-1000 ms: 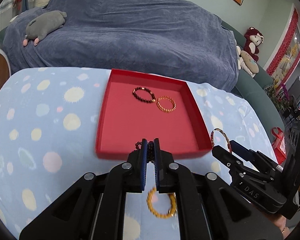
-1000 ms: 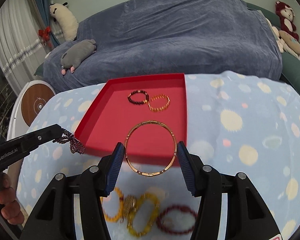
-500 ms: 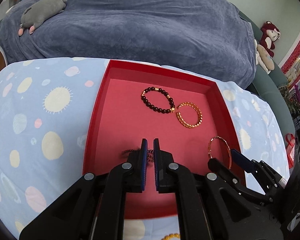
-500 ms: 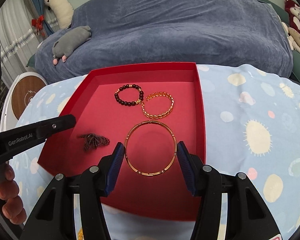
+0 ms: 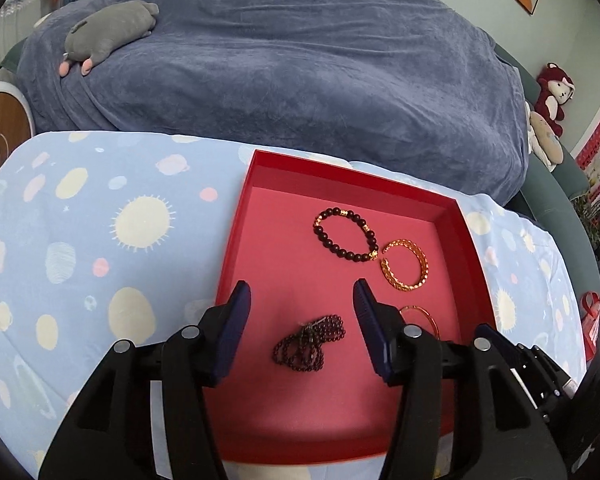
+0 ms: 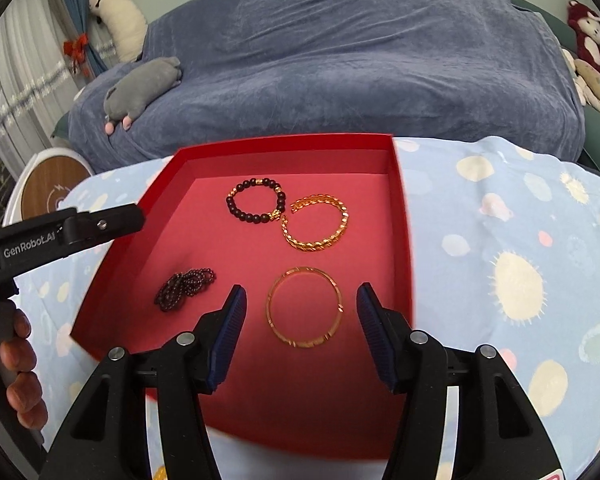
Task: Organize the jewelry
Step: 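Move both tools back toward the remaining bracelets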
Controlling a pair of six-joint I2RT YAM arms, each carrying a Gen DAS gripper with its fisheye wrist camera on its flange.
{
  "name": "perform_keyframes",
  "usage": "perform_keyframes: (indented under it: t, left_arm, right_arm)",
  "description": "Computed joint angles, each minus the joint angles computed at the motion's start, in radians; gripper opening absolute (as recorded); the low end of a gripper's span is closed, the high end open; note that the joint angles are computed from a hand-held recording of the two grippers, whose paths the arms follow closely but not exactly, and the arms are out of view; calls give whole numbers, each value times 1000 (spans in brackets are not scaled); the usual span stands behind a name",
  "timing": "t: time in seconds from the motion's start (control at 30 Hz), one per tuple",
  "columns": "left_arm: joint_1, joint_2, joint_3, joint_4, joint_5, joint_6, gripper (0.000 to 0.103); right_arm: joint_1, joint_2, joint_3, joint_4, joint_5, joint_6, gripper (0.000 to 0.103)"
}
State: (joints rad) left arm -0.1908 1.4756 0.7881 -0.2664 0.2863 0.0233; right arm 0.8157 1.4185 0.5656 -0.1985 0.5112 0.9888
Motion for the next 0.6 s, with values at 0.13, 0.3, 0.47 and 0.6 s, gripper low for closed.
perform_keyframes:
  t: [0.13, 0.3, 0.47, 0.6]
  left_arm:
    - [31, -101, -54, -39, 25, 36, 51]
    - [68, -256, -144, -110, 50, 84, 52]
    - [95, -389, -231, -197, 70, 126, 52]
    - [105, -484, -305, -256, 71, 147, 52]
  right_arm:
    - [89, -91, -13, -125, 70, 99, 56]
    - [238, -171, -12, -323, 149, 284, 56]
    - [410, -192, -3, -500, 187, 521, 56]
    - [551, -154, 11, -603, 188, 722, 56]
